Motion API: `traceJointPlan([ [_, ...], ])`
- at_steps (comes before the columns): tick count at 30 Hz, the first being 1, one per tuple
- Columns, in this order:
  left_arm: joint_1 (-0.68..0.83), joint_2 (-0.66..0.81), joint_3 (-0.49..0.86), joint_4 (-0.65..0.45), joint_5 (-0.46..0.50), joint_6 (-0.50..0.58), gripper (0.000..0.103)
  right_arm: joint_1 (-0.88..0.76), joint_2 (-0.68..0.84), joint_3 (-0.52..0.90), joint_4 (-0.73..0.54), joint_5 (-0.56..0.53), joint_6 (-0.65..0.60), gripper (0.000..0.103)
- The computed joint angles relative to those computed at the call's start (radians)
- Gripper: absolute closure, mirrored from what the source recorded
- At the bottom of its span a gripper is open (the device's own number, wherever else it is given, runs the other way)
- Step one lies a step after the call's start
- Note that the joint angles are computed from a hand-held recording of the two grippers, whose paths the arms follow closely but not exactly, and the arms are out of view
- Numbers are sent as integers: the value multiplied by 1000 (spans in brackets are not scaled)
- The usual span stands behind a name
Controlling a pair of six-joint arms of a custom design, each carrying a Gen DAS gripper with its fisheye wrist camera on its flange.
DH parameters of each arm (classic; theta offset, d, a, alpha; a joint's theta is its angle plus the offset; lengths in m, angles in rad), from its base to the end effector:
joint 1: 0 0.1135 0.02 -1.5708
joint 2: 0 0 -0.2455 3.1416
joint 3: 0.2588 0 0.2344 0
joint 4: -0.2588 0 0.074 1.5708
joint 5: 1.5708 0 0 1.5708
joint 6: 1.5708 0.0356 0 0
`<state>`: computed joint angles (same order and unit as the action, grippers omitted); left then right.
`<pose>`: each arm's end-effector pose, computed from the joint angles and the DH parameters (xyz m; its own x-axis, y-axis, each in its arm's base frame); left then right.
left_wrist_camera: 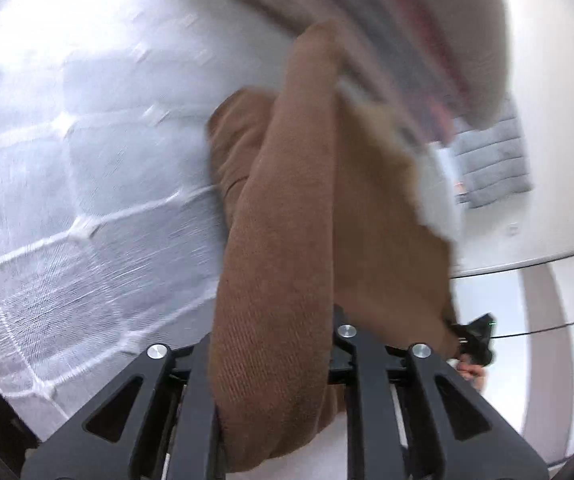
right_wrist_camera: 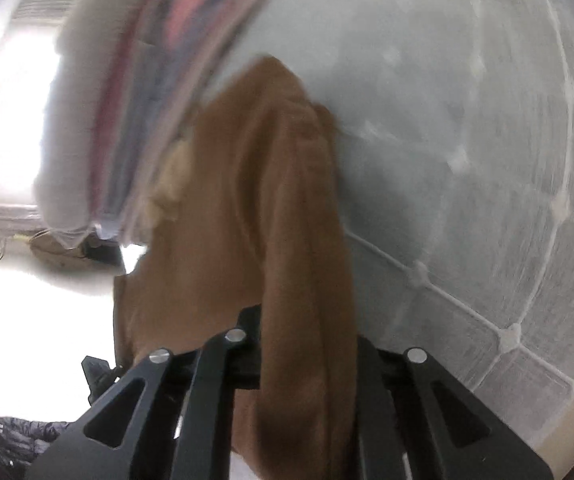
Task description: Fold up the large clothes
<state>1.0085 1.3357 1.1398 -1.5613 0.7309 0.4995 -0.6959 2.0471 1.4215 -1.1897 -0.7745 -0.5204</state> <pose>0.1151 0.1380 0.2682 -0.7932 -0.5898 -0.1515 -0.3599 0.6548 -0.6646 0.2672 -0.1907 0.1511 -0.9385 0.3209 -0.1274 0.1400 0.6911 0.7091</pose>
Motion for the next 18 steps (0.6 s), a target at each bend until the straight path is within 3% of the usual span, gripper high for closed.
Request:
traceJointPlan([
  [2,-49,-76,-86,133,-59,-26,72,24,-35,-63,111,51,35,71],
  [3,-75,-115,-94,165,-96,-46,59,42,-80,-92,163,108,56,54],
  [4,-121,-148,-85,198,-146,-85,47,55,-115,-95,179,146,58,46],
  [7,-248,-223,12,236,-296,-141,28,83,-223,-99,239,218,63,33],
  [9,-296,-230,80,262,-325,-177,21,95,-224,-50,255,196,83,30],
  [13,-411,-134,178,341,-379,-299,20,173,-164,20,337,193,224,30],
  [16,-493,-36,193,475,-439,-389,20,228,-111,41,418,208,335,30],
  [18,-499,34,191,550,-426,-435,20,256,-113,22,485,207,412,30],
])
